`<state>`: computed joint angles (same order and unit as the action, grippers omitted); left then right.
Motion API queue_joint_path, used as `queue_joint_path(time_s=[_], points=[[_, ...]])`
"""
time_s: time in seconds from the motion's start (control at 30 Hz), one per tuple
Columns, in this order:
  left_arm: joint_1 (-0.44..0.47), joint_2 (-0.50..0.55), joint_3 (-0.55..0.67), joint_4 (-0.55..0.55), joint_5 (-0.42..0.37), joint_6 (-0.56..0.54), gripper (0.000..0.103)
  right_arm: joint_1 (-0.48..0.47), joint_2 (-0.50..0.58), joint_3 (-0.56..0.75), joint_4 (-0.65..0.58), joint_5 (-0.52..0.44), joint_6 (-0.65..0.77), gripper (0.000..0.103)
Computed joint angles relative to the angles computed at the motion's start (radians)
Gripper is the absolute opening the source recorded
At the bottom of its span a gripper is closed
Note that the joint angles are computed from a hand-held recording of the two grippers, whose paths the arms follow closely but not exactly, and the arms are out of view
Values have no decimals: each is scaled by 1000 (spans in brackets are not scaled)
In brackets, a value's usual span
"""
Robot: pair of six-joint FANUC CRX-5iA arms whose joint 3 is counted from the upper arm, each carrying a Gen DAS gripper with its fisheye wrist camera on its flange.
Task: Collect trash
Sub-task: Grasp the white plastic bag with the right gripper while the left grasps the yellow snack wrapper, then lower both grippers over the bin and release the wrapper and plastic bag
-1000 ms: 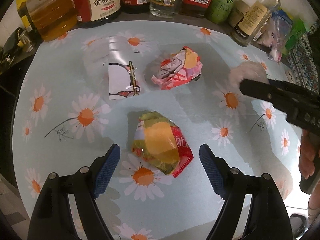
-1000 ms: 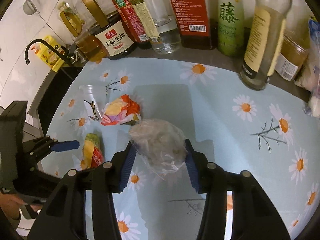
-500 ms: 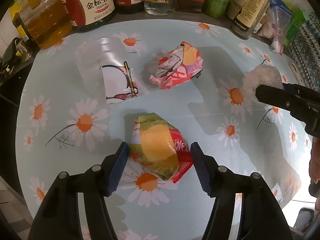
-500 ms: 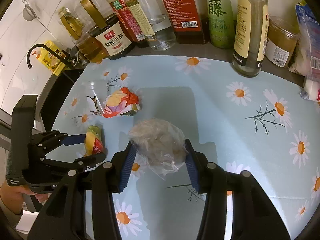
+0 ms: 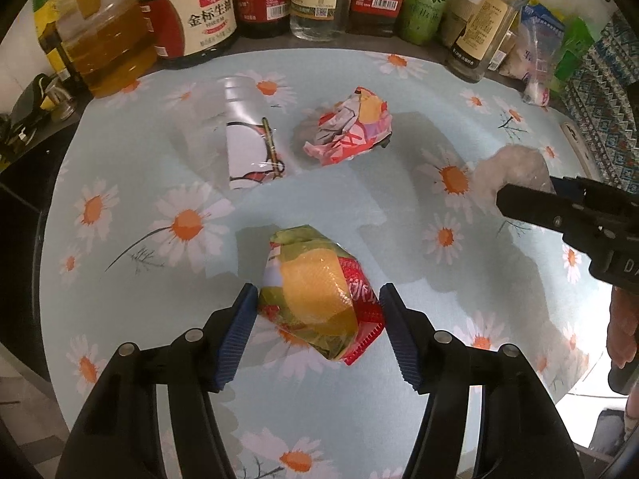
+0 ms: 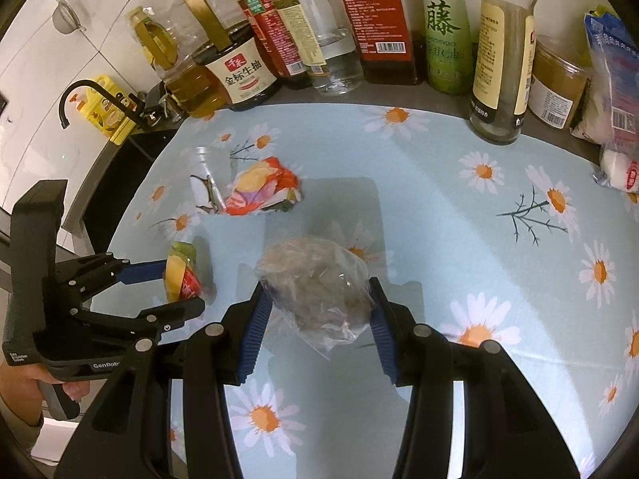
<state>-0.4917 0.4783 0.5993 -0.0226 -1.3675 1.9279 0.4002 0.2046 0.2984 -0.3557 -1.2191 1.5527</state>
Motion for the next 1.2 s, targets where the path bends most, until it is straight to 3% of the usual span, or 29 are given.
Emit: queue_joint_path(time_s=[0.47, 1.2], points=[[7, -208, -239, 27, 100, -45, 61, 138, -151, -158, 90, 54, -162, 48], [73, -560, -642, 98, 199, -121, 61, 479, -328, -354, 244, 98, -502, 48]])
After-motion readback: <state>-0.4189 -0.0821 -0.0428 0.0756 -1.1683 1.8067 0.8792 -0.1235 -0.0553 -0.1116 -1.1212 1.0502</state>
